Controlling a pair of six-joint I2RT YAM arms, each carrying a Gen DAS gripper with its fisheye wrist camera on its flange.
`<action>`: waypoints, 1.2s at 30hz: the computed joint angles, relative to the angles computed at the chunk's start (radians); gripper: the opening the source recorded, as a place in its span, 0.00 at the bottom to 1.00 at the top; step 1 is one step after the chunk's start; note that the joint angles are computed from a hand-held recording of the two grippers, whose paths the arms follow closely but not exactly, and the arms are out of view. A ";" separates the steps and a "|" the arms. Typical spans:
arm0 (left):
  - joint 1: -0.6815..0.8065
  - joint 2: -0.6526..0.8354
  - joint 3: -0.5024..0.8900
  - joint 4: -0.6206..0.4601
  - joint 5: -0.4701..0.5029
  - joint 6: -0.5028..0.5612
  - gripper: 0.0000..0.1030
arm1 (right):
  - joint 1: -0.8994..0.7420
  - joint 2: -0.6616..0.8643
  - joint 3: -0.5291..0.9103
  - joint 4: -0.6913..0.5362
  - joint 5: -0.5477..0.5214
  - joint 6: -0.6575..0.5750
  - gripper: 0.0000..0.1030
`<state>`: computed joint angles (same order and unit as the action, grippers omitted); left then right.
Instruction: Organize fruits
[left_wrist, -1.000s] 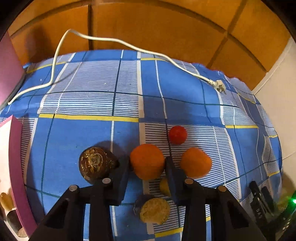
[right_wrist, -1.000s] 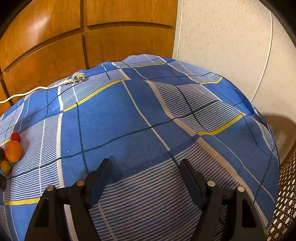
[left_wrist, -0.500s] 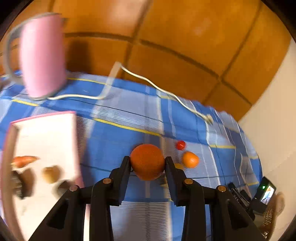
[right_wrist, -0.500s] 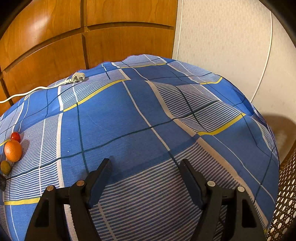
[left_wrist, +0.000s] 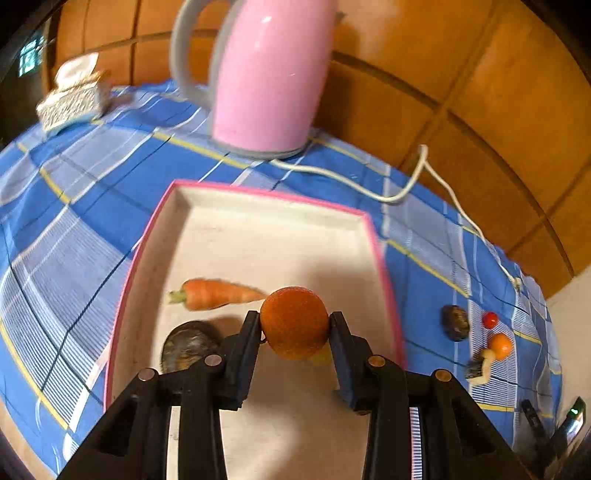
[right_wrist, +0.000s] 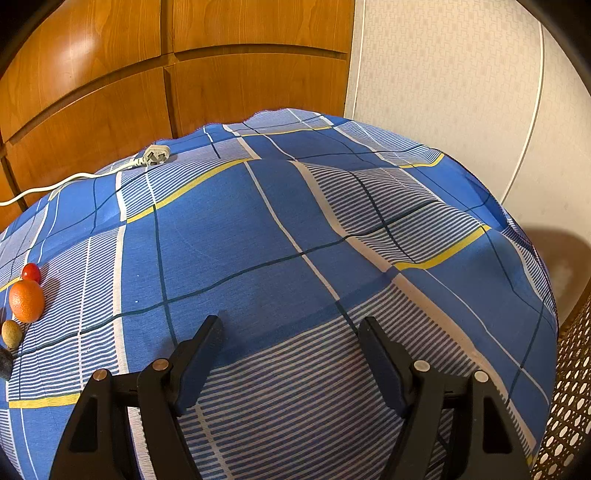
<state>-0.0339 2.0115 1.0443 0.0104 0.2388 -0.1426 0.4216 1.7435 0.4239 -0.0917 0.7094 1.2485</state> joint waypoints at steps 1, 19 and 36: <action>0.003 0.002 -0.008 0.006 -0.001 0.003 0.37 | 0.002 0.003 0.003 -0.002 0.000 0.002 0.75; 0.014 -0.325 -0.430 0.288 -0.147 0.009 0.60 | 0.004 0.005 0.004 -0.003 0.002 0.007 0.75; 0.103 -0.447 -0.655 0.395 -0.174 -0.009 0.78 | 0.006 0.006 0.003 -0.003 0.003 0.010 0.75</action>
<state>0.0688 1.5647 0.3892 0.4059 0.0649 -0.1519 0.4280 1.7497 0.4268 -0.0946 0.7120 1.2580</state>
